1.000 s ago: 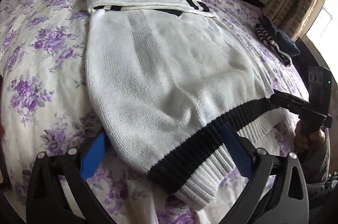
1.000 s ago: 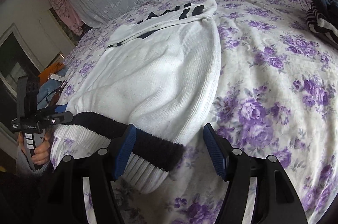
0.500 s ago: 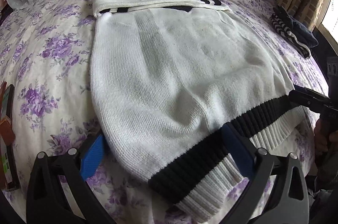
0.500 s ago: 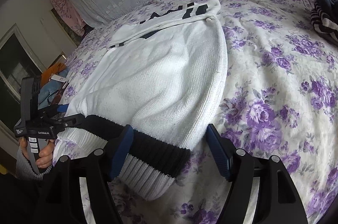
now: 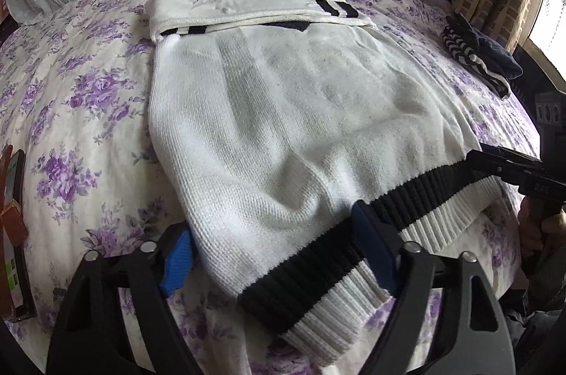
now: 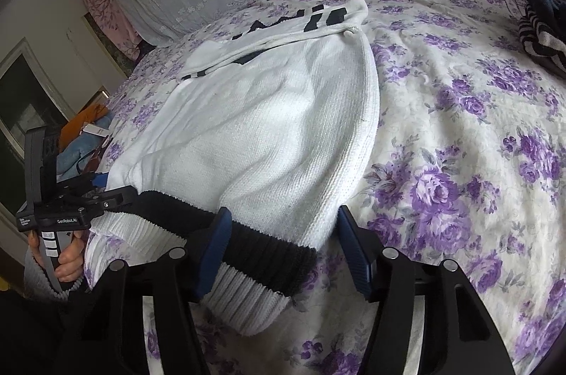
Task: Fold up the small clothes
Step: 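Grasp the black-striped hem with the right tool while the left tool grasps it too, then lift the hem with both tools and carry it toward the collar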
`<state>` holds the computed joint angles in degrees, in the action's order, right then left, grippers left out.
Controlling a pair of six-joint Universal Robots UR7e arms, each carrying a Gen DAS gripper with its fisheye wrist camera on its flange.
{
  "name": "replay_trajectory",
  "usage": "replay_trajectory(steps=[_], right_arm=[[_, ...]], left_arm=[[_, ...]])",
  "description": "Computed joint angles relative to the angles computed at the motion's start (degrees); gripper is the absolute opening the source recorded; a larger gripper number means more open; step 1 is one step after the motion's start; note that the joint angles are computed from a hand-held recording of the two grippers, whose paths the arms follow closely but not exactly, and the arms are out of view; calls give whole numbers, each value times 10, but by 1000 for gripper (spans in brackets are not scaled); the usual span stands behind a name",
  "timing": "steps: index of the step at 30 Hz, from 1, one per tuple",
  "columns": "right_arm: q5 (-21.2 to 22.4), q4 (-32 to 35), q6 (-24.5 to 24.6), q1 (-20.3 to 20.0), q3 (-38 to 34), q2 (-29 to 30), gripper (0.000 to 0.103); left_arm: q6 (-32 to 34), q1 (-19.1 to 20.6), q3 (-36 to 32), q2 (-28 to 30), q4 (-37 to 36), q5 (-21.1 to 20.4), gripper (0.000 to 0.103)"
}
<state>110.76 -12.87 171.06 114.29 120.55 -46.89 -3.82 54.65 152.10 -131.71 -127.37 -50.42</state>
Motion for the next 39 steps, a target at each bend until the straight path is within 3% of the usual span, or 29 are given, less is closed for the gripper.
replay_trajectory(steps=[3,8,11,13,15,19,21,22,27,29,39], right_arm=[[-12,3,0,-1,0,0,60],[-47,3,-3,-22,7,-7,61],[-46,-2,-4,-22,10,-8,59],[-43,-4,-5,-18,9,-7,51],[-59,-2,-2,-24,10,-7,26],[-60,-3,-1,-24,8,-5,24],[-62,-7,-1,-22,11,-10,23],[-68,-12,-3,-21,16,-18,22],[-91,-9,-7,-14,18,-43,22],[-90,-2,-9,-9,11,-45,22],[-109,13,-11,4,-23,-59,21]], left_arm=[[6,8,-5,0,-5,-19,63],[28,54,-11,34,-49,-56,70],[32,44,-6,29,-50,-53,69],[37,44,-5,24,-54,-57,56],[43,51,-8,23,-61,-65,46],[53,66,-15,28,-69,-79,40],[47,54,-15,22,-59,-67,37],[43,44,-14,16,-53,-58,28],[46,24,-32,-19,-31,-55,27],[45,16,-38,-24,-31,-41,18],[56,3,-62,3,-67,-30,15]])
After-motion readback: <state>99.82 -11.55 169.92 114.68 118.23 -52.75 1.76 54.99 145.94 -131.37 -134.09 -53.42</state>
